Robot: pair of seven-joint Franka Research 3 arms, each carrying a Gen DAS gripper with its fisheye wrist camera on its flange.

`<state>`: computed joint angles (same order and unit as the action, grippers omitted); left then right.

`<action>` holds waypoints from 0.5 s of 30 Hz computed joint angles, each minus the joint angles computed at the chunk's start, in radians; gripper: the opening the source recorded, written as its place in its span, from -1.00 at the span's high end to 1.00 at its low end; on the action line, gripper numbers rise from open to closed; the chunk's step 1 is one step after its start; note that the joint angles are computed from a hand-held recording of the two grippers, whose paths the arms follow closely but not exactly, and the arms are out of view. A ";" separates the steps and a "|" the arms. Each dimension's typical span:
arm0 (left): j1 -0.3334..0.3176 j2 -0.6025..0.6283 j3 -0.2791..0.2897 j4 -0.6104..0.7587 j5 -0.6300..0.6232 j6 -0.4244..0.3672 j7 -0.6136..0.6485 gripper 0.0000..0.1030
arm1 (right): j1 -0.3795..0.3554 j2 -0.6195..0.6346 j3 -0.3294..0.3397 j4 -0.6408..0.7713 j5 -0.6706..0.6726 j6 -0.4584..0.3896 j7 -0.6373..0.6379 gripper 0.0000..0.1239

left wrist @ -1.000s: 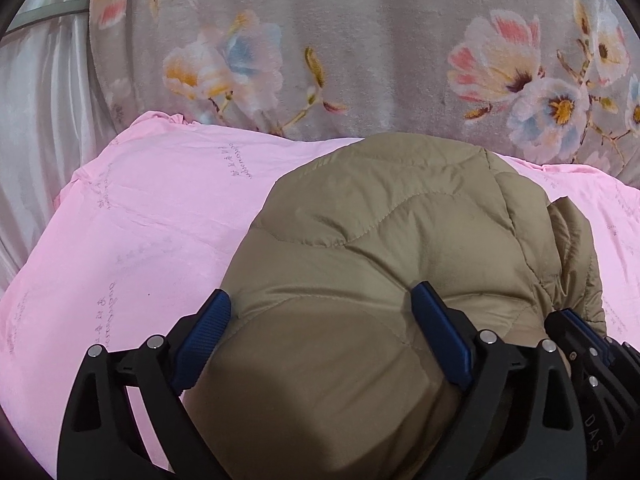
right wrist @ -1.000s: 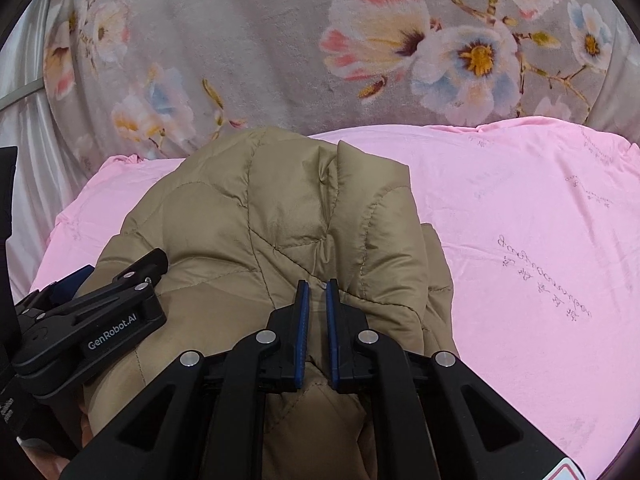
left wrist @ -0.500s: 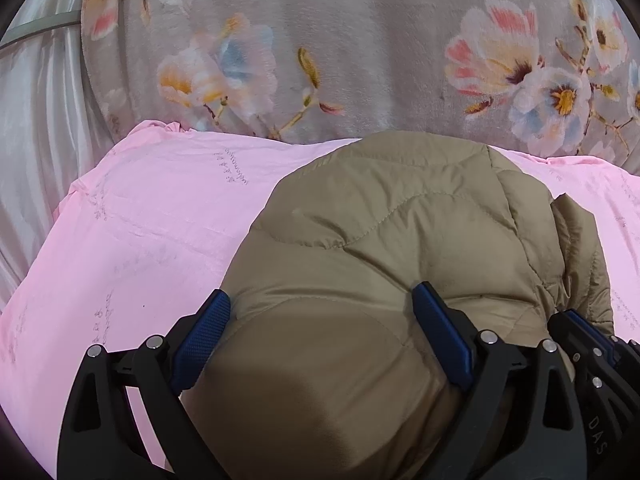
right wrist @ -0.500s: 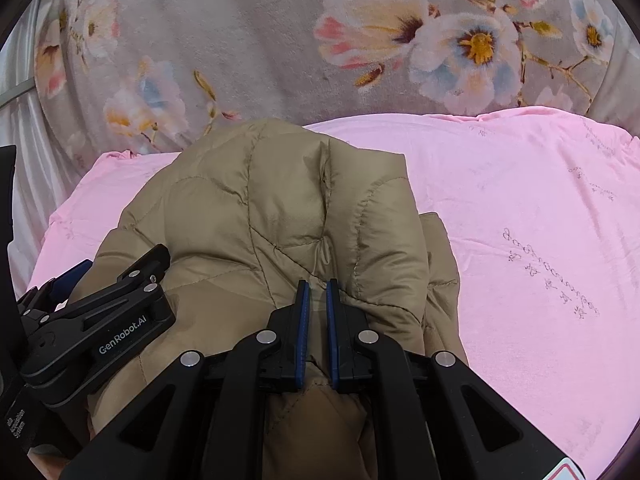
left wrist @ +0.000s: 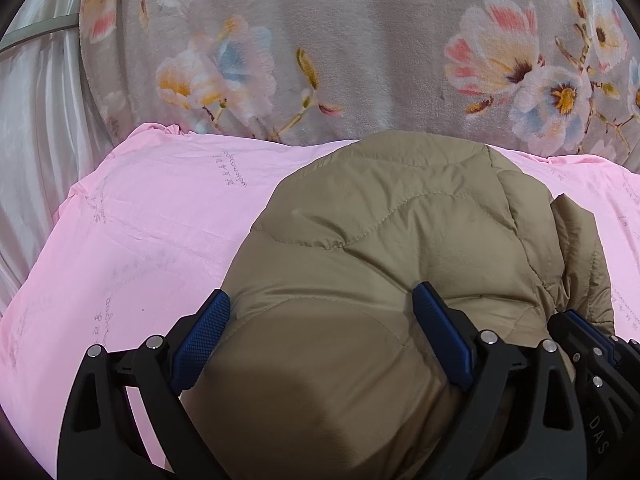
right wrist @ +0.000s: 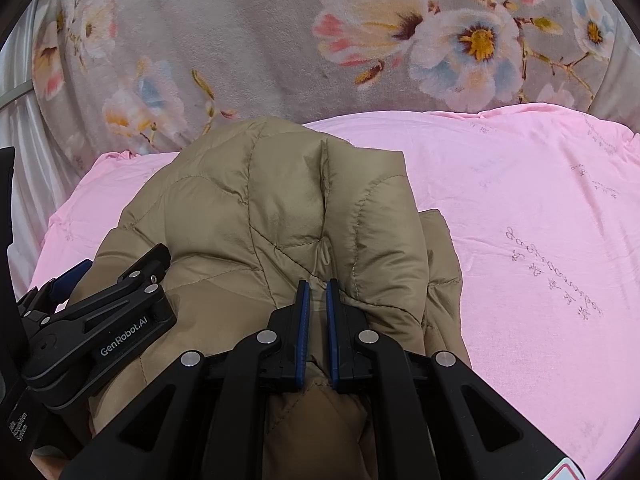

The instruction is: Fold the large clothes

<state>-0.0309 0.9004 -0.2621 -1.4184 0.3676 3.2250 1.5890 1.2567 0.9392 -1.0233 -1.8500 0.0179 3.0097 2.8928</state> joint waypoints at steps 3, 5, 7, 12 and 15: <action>0.001 0.001 -0.001 0.002 -0.001 -0.001 0.002 -0.76 | 0.000 0.000 0.000 0.000 0.001 -0.001 -0.001 0.91; 0.001 0.000 -0.001 0.000 -0.001 -0.001 0.002 -0.76 | 0.000 0.001 0.000 0.000 0.002 0.000 -0.001 0.91; 0.000 0.001 -0.001 0.001 -0.002 0.000 0.002 -0.76 | -0.001 0.001 0.001 0.001 0.002 0.000 -0.002 0.91; 0.000 0.002 -0.002 0.003 -0.003 -0.001 0.003 -0.76 | -0.002 0.001 0.002 0.001 0.004 0.002 -0.003 0.91; 0.000 0.002 -0.001 0.002 -0.003 0.001 0.002 -0.76 | -0.002 0.001 0.001 0.000 0.006 0.004 -0.004 0.90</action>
